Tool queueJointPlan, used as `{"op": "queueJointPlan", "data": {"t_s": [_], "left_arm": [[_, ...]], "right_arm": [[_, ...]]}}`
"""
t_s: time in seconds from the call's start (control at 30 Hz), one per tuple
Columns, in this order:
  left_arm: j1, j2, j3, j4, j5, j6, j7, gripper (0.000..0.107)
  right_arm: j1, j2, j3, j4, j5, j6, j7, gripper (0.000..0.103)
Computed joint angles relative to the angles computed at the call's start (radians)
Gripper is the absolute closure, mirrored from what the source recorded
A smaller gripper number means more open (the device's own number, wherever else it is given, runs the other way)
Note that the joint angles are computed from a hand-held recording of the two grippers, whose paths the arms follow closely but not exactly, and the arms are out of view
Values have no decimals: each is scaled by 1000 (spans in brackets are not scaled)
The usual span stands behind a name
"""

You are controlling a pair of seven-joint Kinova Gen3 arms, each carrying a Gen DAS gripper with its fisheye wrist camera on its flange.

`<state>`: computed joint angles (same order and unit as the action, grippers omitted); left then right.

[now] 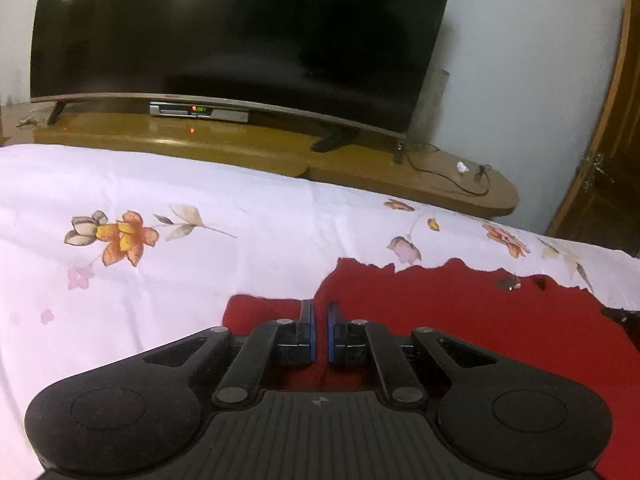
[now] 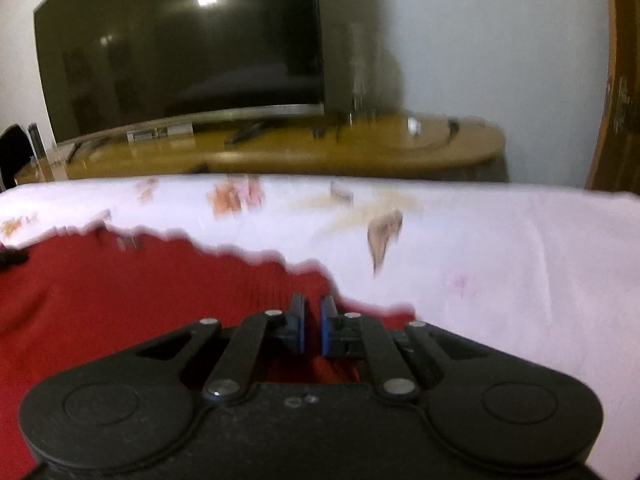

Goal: Fold small clothes

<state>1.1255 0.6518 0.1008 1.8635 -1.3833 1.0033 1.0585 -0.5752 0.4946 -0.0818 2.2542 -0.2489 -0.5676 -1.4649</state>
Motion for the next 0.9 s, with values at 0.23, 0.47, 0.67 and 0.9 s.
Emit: {"op": "queueJointPlan", "data": {"t_s": [0.23,0.47,0.67,0.9], "left_arm": [[-40,3,64,-31,41,67,-46,76],[172,21,-76,-118,38,207,-80,44],[50,70,74,-218,-145,17,-324,44],[101,82,-9,-205,47,19,-385,37]], "right_arm": [[-15,-4,21,-35,-25,64,42,84],[38,-98,-58,75,103,-54,-43,44],[12,-73,-140,-58,250,179,-36,53],[82,-36,-132,-55,307,185,-57,47]]}}
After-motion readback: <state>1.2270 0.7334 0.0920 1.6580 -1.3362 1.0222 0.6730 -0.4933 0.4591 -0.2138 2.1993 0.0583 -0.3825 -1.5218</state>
